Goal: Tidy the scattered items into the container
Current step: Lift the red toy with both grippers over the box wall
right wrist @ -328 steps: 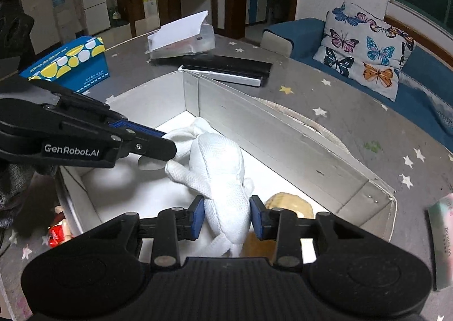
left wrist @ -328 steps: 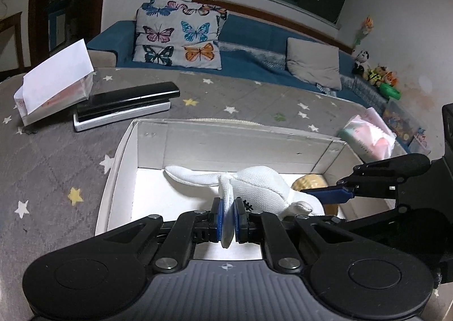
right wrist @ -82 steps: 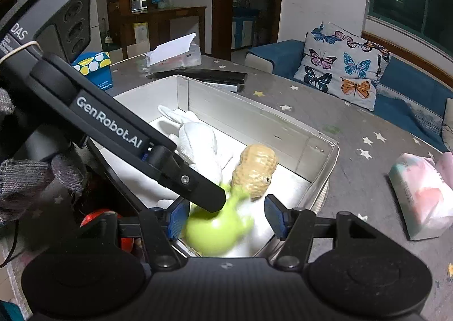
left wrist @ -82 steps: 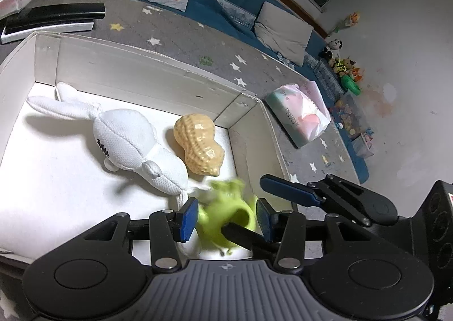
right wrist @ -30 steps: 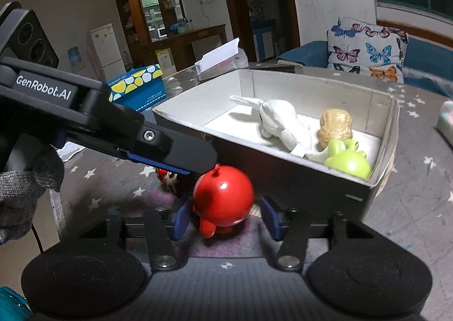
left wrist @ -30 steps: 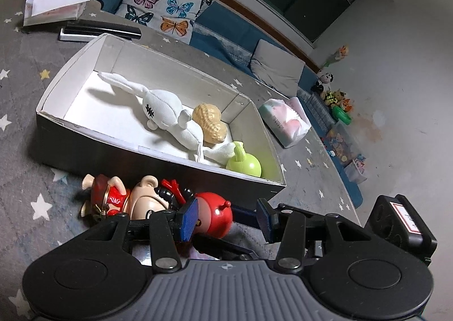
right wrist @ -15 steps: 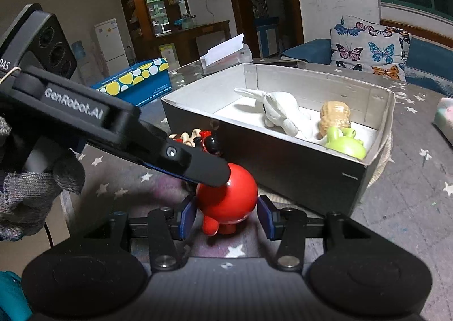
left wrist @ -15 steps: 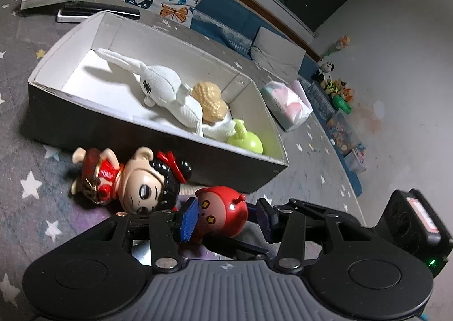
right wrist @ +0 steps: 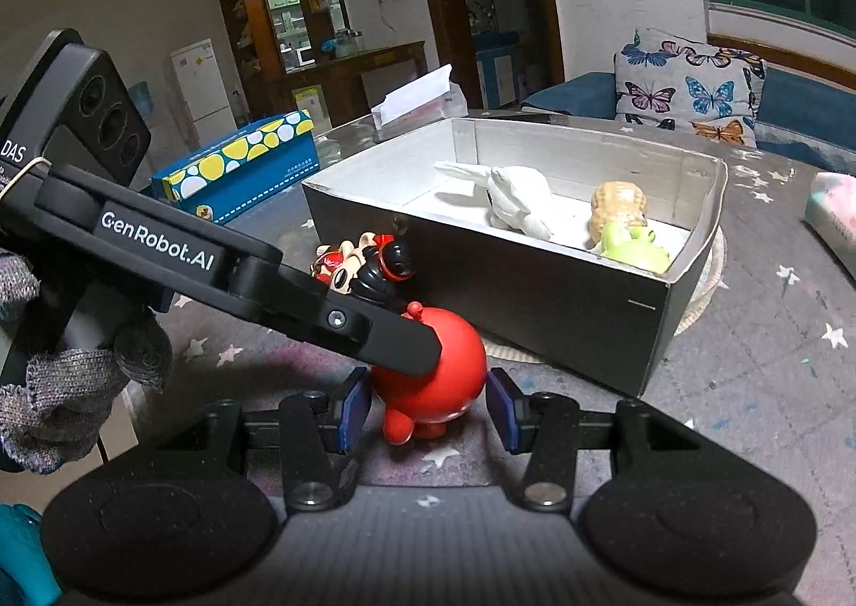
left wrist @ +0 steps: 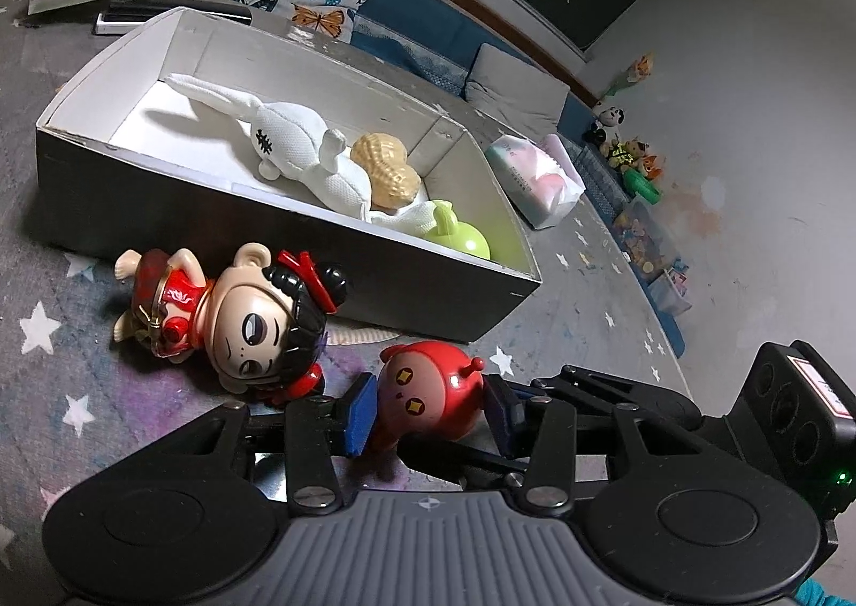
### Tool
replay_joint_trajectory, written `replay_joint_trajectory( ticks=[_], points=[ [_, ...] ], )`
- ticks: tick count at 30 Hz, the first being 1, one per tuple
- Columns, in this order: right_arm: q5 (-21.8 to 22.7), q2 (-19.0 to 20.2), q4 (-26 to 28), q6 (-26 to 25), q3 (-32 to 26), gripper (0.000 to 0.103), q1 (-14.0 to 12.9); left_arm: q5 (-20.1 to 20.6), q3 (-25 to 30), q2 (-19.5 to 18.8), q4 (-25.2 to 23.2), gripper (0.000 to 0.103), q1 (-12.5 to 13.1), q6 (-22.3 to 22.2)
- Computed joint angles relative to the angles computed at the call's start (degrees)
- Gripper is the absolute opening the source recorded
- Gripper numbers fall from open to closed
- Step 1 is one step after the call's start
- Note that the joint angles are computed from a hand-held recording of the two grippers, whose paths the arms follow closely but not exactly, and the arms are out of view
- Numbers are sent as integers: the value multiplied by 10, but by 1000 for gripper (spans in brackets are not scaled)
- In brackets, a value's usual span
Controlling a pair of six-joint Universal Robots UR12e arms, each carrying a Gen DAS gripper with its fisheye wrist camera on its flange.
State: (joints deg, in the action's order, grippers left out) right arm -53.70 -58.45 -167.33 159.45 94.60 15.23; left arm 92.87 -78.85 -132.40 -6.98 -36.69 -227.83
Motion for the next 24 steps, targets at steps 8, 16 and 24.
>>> replay_joint_trajectory(
  ticks=[8, 16, 24],
  points=[
    [-5, -7, -35, -3, -11, 47, -1, 6, 17, 4, 22, 46, 3, 36],
    [-16, 21, -28, 4, -75, 47, 3, 4, 56, -12, 32, 42, 24, 50],
    [5, 43, 12, 43, -123, 47, -4, -34, 74, -23, 37, 40, 44, 22]
  ],
)
